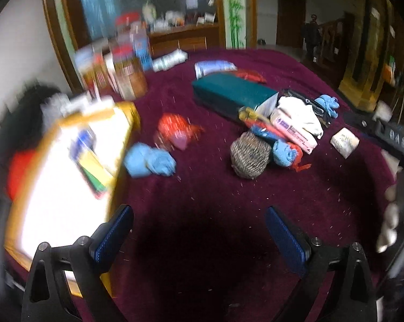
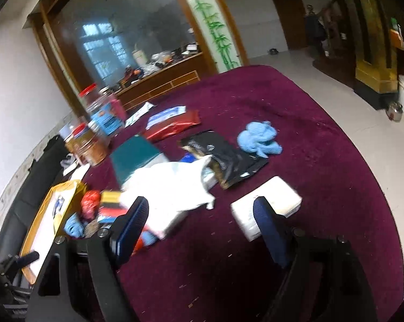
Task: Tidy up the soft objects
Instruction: 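Grasp the brown knitted ball with the left tool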
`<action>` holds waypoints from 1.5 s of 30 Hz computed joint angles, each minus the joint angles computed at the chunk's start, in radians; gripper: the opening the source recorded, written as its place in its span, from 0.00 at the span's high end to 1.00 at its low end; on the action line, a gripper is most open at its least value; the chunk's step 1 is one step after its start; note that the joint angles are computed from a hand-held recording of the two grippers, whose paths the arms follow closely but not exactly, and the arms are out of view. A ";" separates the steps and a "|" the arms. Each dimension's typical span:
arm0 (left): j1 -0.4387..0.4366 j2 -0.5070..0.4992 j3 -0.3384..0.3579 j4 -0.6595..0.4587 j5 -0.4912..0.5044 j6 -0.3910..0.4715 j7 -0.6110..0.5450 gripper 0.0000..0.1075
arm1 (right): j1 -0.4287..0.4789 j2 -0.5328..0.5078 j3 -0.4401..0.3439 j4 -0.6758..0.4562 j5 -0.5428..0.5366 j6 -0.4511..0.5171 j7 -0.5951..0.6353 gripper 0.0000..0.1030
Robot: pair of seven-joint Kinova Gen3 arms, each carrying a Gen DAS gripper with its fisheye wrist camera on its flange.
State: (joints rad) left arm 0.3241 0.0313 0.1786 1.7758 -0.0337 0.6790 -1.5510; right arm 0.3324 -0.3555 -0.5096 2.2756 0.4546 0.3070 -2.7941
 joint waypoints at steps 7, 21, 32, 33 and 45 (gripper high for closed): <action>0.017 0.091 -0.034 -0.049 0.119 -0.065 -0.104 0.07 | -0.095 0.039 0.138 0.028 -0.080 -0.037 0.068 0.23; -0.067 0.232 0.149 -0.132 0.291 -0.082 -0.520 0.43 | -0.127 0.063 0.131 0.007 -0.096 -0.003 0.123 0.23; -0.093 0.072 0.005 0.013 0.677 -0.083 -0.833 0.47 | -0.216 0.066 0.207 0.015 -0.122 -0.031 0.185 0.23; -0.139 0.049 0.021 0.030 0.717 -0.067 -0.864 0.47 | -0.220 0.069 0.204 0.011 -0.125 -0.033 0.200 0.23; -0.302 -0.127 -0.249 0.176 0.973 0.094 -1.090 0.47 | -0.374 0.226 0.117 -0.159 -0.052 0.188 0.269 0.29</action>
